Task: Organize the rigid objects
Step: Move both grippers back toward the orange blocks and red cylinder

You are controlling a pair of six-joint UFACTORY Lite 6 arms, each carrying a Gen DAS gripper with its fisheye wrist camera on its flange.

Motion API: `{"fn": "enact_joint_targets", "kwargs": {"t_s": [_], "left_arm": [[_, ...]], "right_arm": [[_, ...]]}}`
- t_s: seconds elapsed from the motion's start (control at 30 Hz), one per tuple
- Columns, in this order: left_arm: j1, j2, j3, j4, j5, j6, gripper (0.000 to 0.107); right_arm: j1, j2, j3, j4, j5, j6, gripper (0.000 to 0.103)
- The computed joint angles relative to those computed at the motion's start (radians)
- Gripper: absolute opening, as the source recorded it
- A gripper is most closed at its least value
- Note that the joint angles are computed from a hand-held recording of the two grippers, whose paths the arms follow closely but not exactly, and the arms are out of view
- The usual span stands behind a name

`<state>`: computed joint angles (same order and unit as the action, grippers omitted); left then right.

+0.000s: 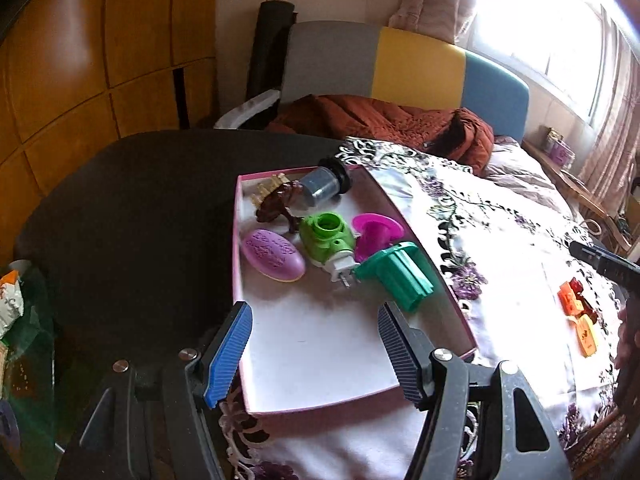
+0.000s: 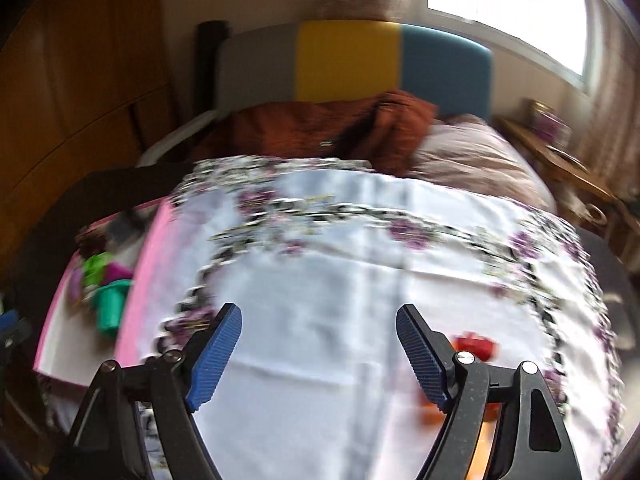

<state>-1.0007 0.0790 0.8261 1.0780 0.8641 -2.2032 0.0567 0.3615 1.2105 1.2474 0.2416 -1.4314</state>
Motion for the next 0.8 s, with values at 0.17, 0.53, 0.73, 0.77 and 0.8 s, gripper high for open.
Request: {"fn": "enact_joint_targets", "kwargs": {"t_s": [0.17, 0.53, 0.73, 0.77, 0.8], "left_arm": [[0.001, 0.034, 0.045, 0.017, -0.018, 0.026, 0.067], [0.036, 0.166, 0.227, 0.068, -0.124, 0.119, 0.065], [0.099, 0.38, 0.477, -0.022, -0.375, 0.361, 0.065], [0.105, 0.424, 0.53, -0.051, -0.403, 0.408, 0.064], [0.11, 0.467, 0.585, -0.091, -0.425, 0.466, 0.063]], "right_arm": [[-0.149, 0.061, 0.088, -0.052, 0.017, 0.094, 0.082], [-0.437, 0.206, 0.248, 0.104, 0.061, 0.291, 0.086], [-0.481, 0.246, 0.286, 0.058, 0.117, 0.42, 0.087], [-0.486, 0.25, 0.29, 0.061, 0.127, 0.426, 0.088], [-0.49, 0.253, 0.289, 0.067, 0.132, 0.424, 0.088]]}}
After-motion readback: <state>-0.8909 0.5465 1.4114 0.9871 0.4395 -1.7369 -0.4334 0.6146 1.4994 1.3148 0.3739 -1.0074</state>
